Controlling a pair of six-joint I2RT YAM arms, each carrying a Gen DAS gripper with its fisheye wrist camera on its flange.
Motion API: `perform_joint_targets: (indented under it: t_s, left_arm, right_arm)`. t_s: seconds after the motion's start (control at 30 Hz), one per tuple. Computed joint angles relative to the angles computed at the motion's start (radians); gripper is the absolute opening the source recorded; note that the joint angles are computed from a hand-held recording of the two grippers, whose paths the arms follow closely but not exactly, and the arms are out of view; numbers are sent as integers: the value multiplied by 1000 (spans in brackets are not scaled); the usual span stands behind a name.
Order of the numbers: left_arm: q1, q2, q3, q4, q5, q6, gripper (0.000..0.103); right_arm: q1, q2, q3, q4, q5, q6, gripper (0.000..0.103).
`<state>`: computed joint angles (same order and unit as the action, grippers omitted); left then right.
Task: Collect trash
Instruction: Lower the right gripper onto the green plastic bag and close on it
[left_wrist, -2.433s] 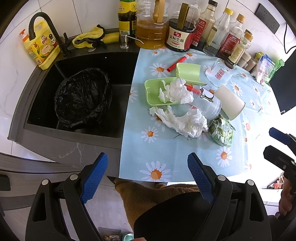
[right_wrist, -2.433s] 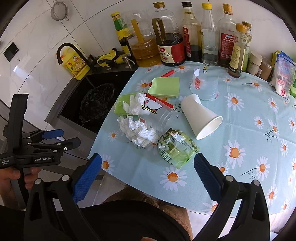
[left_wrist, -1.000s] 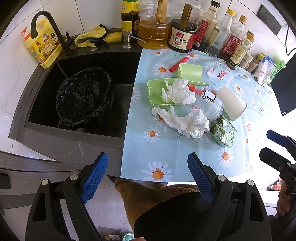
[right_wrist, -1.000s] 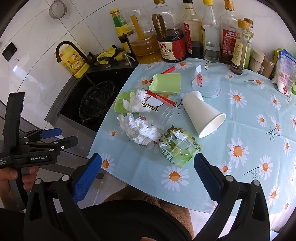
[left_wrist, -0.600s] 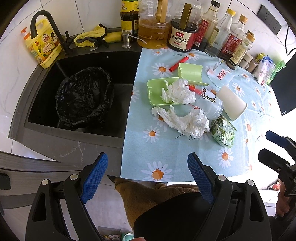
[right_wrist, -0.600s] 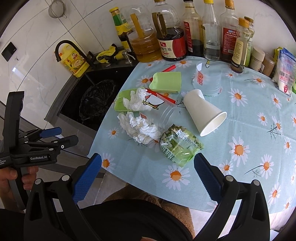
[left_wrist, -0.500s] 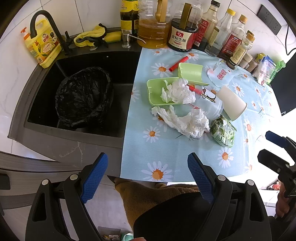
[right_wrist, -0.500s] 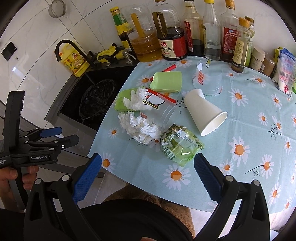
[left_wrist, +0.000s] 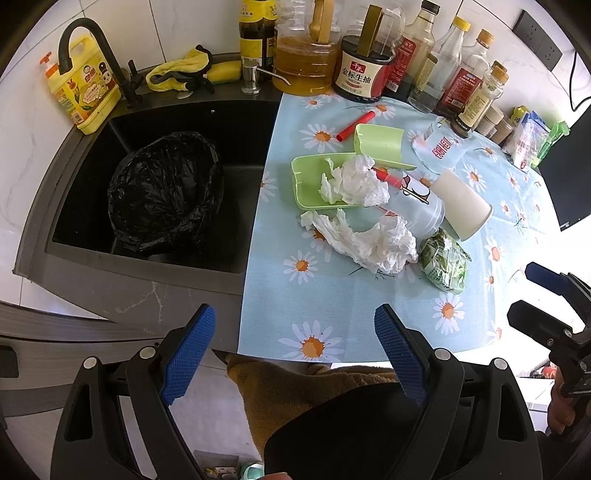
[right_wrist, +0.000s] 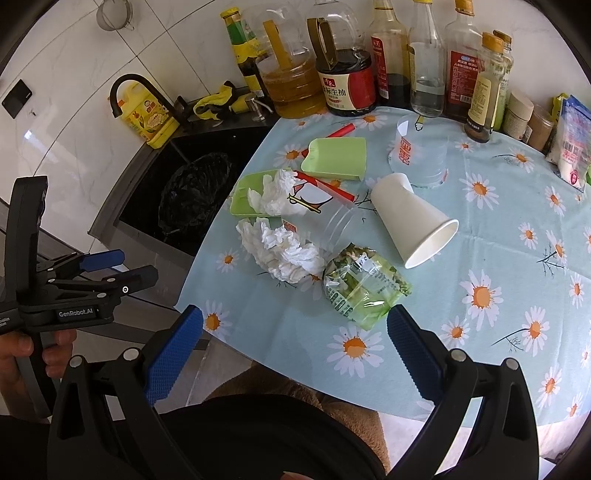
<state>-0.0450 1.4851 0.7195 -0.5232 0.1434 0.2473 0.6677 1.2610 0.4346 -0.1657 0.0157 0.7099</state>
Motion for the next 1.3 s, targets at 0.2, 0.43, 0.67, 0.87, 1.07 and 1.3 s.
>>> perform_joint_targets:
  t_s: [0.2, 0.43, 0.67, 0.87, 1.07, 1.3]
  left_arm:
    - [-1, 20, 2, 4, 7, -6, 86]
    - [-33, 32, -17, 37, -5, -18, 86]
    - [-34, 80, -31, 63, 5, -13, 86]
    - [-36, 110, -34, 72, 18, -7, 86]
    - [-19, 147, -28, 79, 30, -1, 86]
    - [5, 209, -8, 89, 30, 4, 86]
  right_arm:
    - [-51, 68, 5, 24, -53, -17, 99]
    - [-154, 237, 32, 46, -142, -58, 99]
    - [-236, 468, 83, 100, -184, -86, 99]
    - [-232, 624, 239, -6, -142, -131, 99]
    - [-241, 761, 379, -84, -115, -170, 99]
    - [-263, 847, 452, -117, -150, -192, 88]
